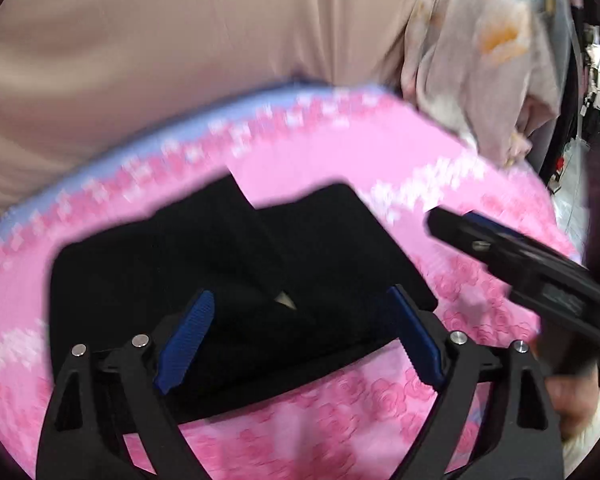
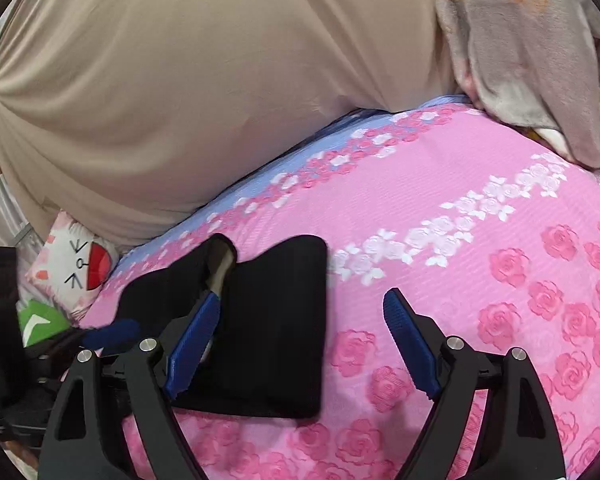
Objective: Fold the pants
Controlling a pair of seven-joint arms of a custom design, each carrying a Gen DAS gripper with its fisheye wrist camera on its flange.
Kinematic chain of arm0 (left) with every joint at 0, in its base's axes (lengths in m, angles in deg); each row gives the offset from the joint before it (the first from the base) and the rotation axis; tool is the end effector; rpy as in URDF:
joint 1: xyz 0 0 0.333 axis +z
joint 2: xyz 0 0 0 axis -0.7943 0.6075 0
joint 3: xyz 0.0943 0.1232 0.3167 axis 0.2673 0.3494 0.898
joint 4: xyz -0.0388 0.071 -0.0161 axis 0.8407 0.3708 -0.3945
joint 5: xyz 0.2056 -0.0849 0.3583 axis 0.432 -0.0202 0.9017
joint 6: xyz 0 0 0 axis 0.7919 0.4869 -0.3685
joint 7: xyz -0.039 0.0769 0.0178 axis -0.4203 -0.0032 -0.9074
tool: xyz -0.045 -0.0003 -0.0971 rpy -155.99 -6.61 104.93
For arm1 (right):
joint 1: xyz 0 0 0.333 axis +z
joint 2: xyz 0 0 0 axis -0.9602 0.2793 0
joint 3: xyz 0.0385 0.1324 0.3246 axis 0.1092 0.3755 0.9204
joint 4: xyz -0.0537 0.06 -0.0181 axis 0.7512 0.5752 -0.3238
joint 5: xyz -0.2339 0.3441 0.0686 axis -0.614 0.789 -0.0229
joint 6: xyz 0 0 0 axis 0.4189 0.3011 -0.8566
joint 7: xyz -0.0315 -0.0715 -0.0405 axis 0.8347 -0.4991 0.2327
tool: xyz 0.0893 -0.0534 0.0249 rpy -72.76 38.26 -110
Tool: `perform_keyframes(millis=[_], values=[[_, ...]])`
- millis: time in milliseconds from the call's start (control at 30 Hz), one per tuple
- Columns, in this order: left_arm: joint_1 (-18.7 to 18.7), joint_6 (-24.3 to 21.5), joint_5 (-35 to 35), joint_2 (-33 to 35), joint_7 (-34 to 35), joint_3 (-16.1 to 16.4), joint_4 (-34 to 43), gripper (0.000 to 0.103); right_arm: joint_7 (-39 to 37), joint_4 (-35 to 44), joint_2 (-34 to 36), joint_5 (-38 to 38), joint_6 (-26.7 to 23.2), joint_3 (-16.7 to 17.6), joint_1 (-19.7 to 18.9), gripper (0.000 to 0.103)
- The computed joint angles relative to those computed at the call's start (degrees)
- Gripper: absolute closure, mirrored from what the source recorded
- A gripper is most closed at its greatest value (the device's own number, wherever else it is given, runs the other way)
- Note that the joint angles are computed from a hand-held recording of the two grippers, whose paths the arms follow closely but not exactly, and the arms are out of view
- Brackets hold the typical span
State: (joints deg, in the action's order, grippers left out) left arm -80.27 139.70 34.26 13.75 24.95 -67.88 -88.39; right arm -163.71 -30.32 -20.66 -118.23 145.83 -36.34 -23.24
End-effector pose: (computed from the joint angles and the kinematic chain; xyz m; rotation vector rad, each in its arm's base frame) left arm 0.7289 -0.4231 0.4852 -1.7108 1.7454 -0.6771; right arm 0.2596 0.5779 0.5592 -1.3191 1.5262 -0.7630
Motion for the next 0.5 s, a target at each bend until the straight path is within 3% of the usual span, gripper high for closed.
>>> perform_keyframes(millis=[33,100,200,267,367,500], values=[[-0.84,1.65,0.56,-2.25,-1.48,1.92,-3.00,0.015,-0.49,0.59,0.06,-0.54,3.16,-0.39,-0.49,0.021],[-0.32,0.68,4.02,-6.45,-6.40,2.57,-7.74,0.014,-3.92,2.87,1.20,-0.06,8.98,-1.05,-1.40,0.021],[-0.29,-5.61,9.46,-12.17,-14.84,5.12,-14.72,0.013,-12.82,8.73,5.49,4.44,15.42,-2.21,-2.30,0.021],[0.97,-9.10,9.97,-14.47,-18.34,5.05,-17.89,0.013,-19.57,13.42,9.25,9.60,16.80,-3.18,-2.17,0.021],[4.42,-9.03,8.85,-18.37,-23.12,3.86,-24.16,0.013,-29.01,21.38,15.86,17.99,16.40,-4.28,-1.88,0.021],[7.56,-8.96,10.33,-21.87,-27.02,2.12,-30.14,0.013,-35.31,29.41,23.01,24.68,15.62,-5.85,-0.74,0.022]])
